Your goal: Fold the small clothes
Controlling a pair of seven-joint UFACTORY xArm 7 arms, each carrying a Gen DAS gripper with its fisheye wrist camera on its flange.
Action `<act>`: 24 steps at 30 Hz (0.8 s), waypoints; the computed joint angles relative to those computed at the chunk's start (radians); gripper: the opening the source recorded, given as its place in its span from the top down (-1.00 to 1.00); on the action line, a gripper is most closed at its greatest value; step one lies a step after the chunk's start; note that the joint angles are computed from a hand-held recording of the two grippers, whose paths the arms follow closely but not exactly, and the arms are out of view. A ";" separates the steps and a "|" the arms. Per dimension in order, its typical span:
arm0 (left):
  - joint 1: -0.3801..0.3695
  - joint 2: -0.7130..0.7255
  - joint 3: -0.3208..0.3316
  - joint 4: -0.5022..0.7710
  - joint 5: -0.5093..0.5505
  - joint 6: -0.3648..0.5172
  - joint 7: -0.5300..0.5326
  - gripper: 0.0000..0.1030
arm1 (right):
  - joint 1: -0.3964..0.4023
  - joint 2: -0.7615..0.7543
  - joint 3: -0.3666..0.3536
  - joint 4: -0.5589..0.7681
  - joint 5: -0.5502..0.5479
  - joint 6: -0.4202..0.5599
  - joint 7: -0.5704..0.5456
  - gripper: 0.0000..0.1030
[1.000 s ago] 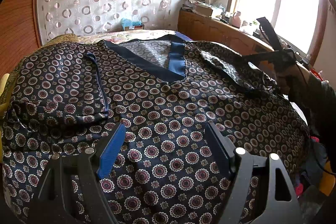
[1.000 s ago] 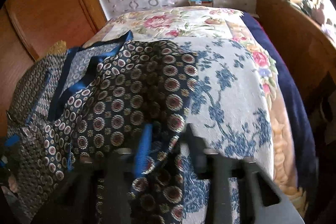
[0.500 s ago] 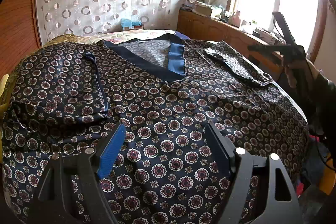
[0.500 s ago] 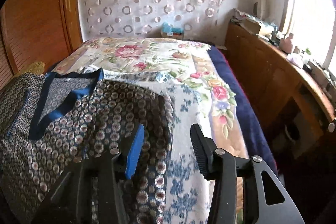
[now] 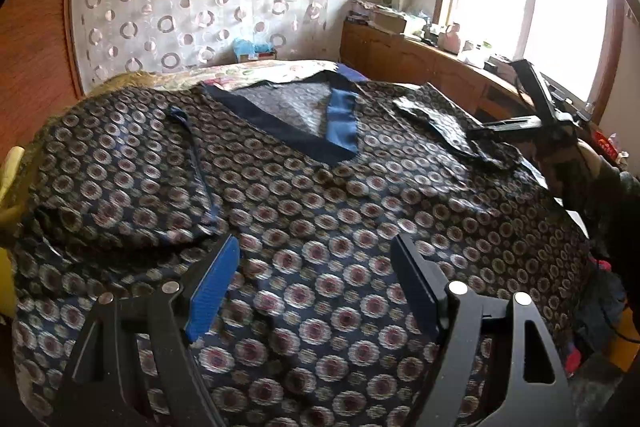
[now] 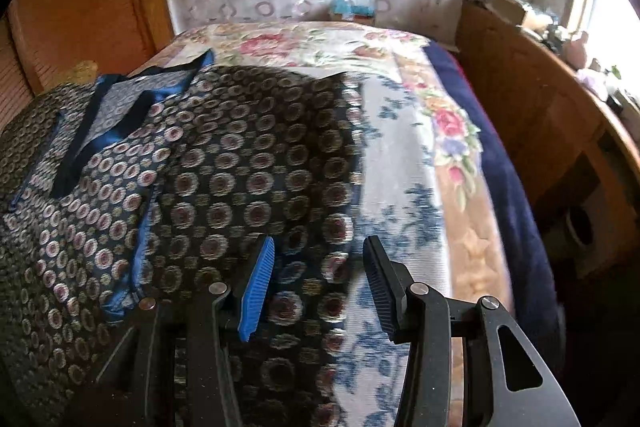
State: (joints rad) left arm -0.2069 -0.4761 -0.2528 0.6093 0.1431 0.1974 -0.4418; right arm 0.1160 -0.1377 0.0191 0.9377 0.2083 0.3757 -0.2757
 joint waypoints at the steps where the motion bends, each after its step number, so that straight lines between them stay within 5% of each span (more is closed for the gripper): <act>1: 0.015 -0.008 -0.003 0.002 0.011 0.006 0.000 -0.53 | 0.004 0.006 0.006 -0.003 -0.008 -0.011 -0.003 0.07; 5: 0.054 -0.038 0.021 0.013 0.032 0.021 0.019 -0.53 | 0.030 -0.019 -0.009 -0.018 0.049 0.004 -0.119 0.07; 12: 0.174 -0.023 0.065 0.073 0.079 0.031 0.071 -0.52 | -0.006 0.006 -0.003 0.013 -0.013 -0.019 -0.027 0.07; 18: 0.226 0.065 0.117 0.140 0.071 0.041 0.117 -0.02 | -0.027 0.094 -0.006 0.104 0.007 -0.023 0.011 0.07; 24: 0.256 0.146 0.151 0.209 0.062 0.080 0.131 0.00 | -0.050 0.189 0.007 0.208 0.018 0.002 0.040 0.07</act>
State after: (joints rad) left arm 0.0487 -0.3301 -0.1014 0.8185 0.2056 0.2770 -0.3109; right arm 0.0658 0.0513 0.0264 1.1453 0.2262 0.3780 -0.2353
